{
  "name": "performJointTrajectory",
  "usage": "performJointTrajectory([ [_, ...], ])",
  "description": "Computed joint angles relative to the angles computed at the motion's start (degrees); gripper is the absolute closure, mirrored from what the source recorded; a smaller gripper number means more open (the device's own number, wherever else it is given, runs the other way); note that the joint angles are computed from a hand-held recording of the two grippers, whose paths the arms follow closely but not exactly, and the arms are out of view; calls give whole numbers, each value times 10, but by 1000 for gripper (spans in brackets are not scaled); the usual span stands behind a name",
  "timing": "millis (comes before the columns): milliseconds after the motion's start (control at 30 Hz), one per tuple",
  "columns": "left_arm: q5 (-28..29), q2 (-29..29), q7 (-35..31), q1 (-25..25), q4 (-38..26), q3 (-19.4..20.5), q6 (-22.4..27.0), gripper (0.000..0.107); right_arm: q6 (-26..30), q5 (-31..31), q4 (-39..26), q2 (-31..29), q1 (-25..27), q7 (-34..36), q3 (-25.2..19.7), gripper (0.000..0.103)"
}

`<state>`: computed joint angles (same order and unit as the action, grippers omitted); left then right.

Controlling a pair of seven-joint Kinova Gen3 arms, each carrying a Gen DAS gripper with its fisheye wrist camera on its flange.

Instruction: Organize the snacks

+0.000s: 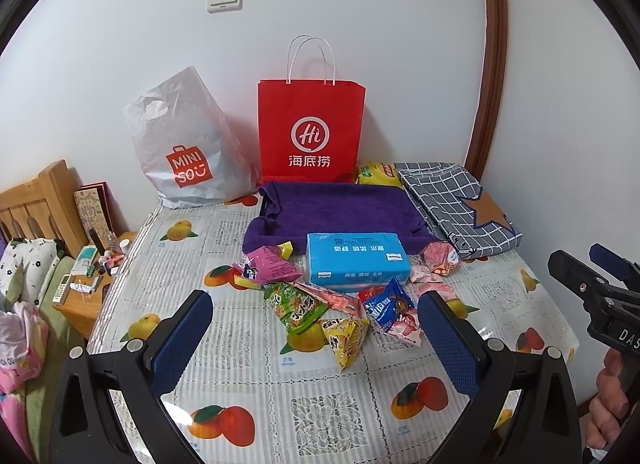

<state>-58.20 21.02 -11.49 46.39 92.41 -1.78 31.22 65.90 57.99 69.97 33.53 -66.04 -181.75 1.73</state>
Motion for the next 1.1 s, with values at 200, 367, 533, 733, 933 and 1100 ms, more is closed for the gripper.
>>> performJointTrajectory([
  [200, -7, 0, 5, 4, 2, -4, -1, 5, -3, 1, 2, -1, 1, -7, 0, 0],
  [367, -1, -1, 0, -3, 3, 1, -5, 5, -8, 2, 7, -1, 2, -13, -2, 0],
  [533, -5, -2, 5, 0, 6, -2, -6, 5, -14, 4, 11, -1, 2, -19, -2, 0],
  [733, -9, 0, 10, -2, 9, -2, -12, 5, -17, 2, 9, 2, 3, -18, -1, 0],
  [933, -7, 0, 6, -5, 9, -3, -18, 5, -15, -2, 2, 7, 2, -11, 1, 0],
  [1100, 6, 5, -6, -12, 4, -4, -25, 5, -19, 2, 3, 9, 1, -11, 3, 0],
])
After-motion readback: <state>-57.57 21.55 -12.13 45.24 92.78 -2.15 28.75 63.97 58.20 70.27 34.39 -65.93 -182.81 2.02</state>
